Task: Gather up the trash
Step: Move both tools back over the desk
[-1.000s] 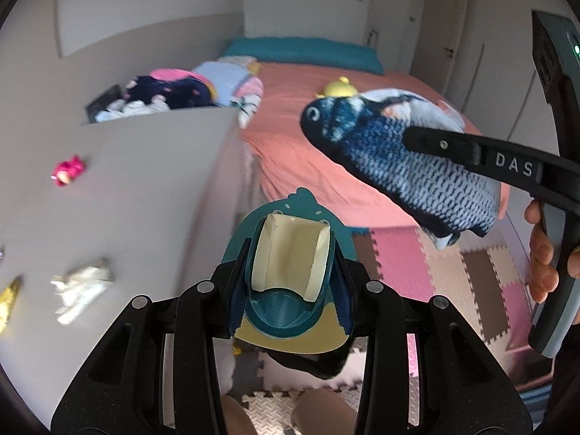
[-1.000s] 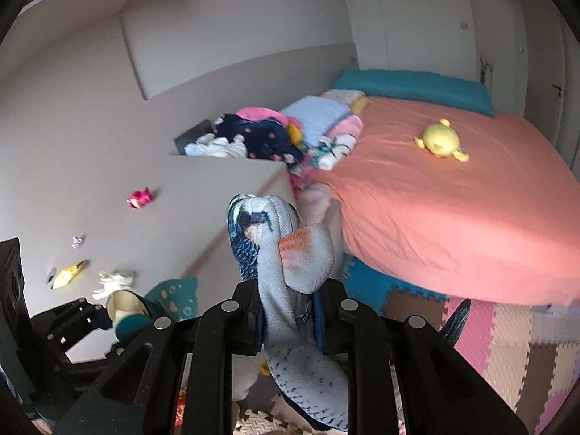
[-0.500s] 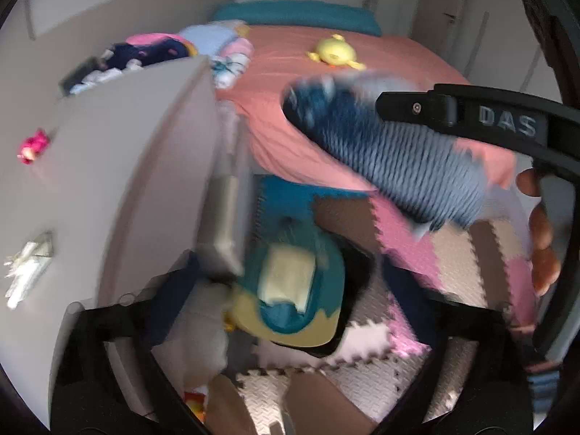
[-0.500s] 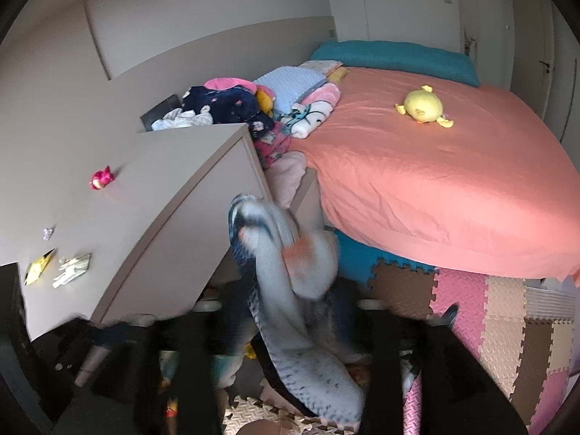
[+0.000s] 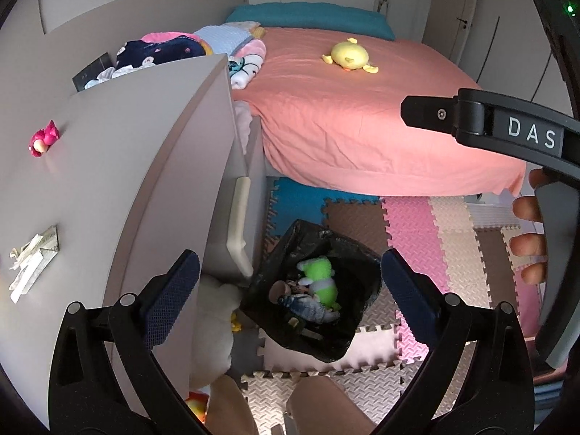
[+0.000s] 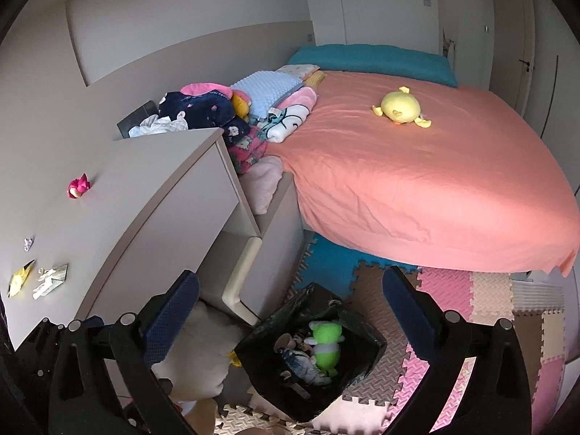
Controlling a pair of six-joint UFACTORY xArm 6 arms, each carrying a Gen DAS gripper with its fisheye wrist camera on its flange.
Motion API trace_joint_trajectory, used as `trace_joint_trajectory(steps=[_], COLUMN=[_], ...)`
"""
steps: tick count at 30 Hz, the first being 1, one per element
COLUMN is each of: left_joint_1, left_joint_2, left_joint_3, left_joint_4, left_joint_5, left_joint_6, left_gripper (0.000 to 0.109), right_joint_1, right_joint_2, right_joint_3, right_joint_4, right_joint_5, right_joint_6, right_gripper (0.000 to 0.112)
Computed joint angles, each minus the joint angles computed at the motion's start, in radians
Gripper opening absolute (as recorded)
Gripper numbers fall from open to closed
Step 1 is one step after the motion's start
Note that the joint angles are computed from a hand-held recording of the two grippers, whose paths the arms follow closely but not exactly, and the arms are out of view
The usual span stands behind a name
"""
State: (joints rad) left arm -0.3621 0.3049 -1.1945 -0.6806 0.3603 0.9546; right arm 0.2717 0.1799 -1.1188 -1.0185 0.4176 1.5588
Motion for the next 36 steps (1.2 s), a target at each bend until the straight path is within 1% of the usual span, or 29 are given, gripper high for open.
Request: trace_joint_trajectory(steps=[11,17,20,24,26,29,32,36], left_joint_1=[0.027,0.067,0.096,0.138,0.163,0.201,0.242,0.300], left_joint_2=[-0.024,-0.040,-0.043,-0.038,-0.034,-0.031,-0.033,-0.028], left_joint_3=[0.001,-0.014,-0.025,-0.044,-0.054,-0.069,-0.075,-0.090], left_joint_4=[-0.038,-0.053,-0.060,-0.066,-0.068,-0.077,-0.077,-0.069], left_joint_5=[0.017,0.040,0.051,0.064,0.076,0.093,0.095,0.092], left_joint_6=[0.047,0.062,0.071,0.068,0.062,0.065,0.068,0.067], left_gripper=[0.097,0.097,0.097,0.097,0.097,0.097,0.097,0.097], right_joint_1=[0.023,0.047,0.076,0.097,0.112,0.134,0.158,0.200], right_joint_2=[0.018,0.050,0.078,0.131,0.157,0.202,0.254,0.351], right_joint_3=[-0.046,-0.112,-0.167,-0.240,-0.277,-0.339,-0.408,-0.541], right_joint_4=[0.010,0.006,-0.017,0.055,0.081,0.143,0.229,0.395], right_joint_5=[-0.016,-0.031,0.007,-0.025,-0.025,-0.042,-0.063,-0.052], right_joint_6=[-0.006,-0.015,-0.021,-0.104,-0.141,-0.224,-0.325,-0.506], right_gripper=[0.101,0.101,0.101,0.101,0.101,0.101,0.101,0.101])
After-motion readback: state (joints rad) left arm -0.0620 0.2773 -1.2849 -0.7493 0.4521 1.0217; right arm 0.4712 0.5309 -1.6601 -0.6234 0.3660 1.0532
